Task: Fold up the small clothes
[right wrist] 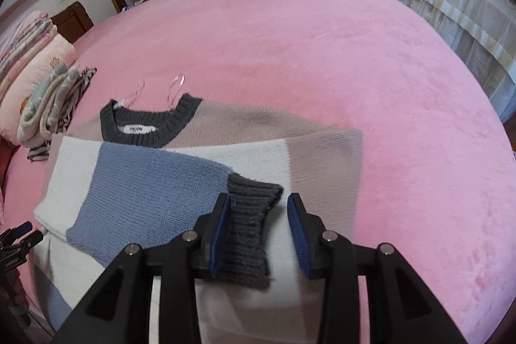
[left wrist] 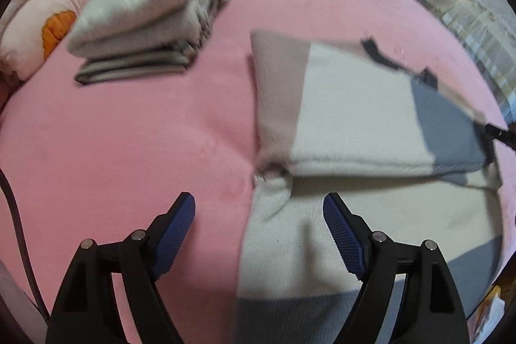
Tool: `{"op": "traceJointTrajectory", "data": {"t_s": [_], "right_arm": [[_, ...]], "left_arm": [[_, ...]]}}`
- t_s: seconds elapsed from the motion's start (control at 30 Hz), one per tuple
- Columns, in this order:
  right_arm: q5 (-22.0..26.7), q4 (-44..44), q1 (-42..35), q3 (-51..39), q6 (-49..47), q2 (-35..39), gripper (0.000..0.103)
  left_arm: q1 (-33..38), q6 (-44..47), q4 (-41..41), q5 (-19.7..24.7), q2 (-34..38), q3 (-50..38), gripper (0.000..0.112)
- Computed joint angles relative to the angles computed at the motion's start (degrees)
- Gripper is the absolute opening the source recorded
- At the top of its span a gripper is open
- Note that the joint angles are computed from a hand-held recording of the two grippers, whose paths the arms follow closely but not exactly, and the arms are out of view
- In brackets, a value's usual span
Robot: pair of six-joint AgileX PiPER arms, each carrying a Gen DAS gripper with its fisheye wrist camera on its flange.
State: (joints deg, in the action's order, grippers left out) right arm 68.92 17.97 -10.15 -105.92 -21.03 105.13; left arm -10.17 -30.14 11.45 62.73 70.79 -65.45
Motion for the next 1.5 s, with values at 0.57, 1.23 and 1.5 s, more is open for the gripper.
{"op": "traceJointTrajectory", "data": {"t_s": [0.57, 1.23, 1.5], "right_arm": [[-10.1, 1.1, 22.5, 5.4, 6.1, -2.5, 0.014], [-14.0, -2.4, 2.7, 13.6, -1.0, -3.4, 0.0], [-11.3, -1.8, 5.0, 12.4, 2.3, -6.8, 0.0]], "left_arm": [[-2.2, -3.0, -1.3, -14.6, 24.2, -20.2, 0.054], [7.5, 8.5, -5.9, -16.3, 27.2, -16.9, 0.009], [4.8, 5.6, -3.2, -13.3, 22.0, -17.2, 0.029]]}}
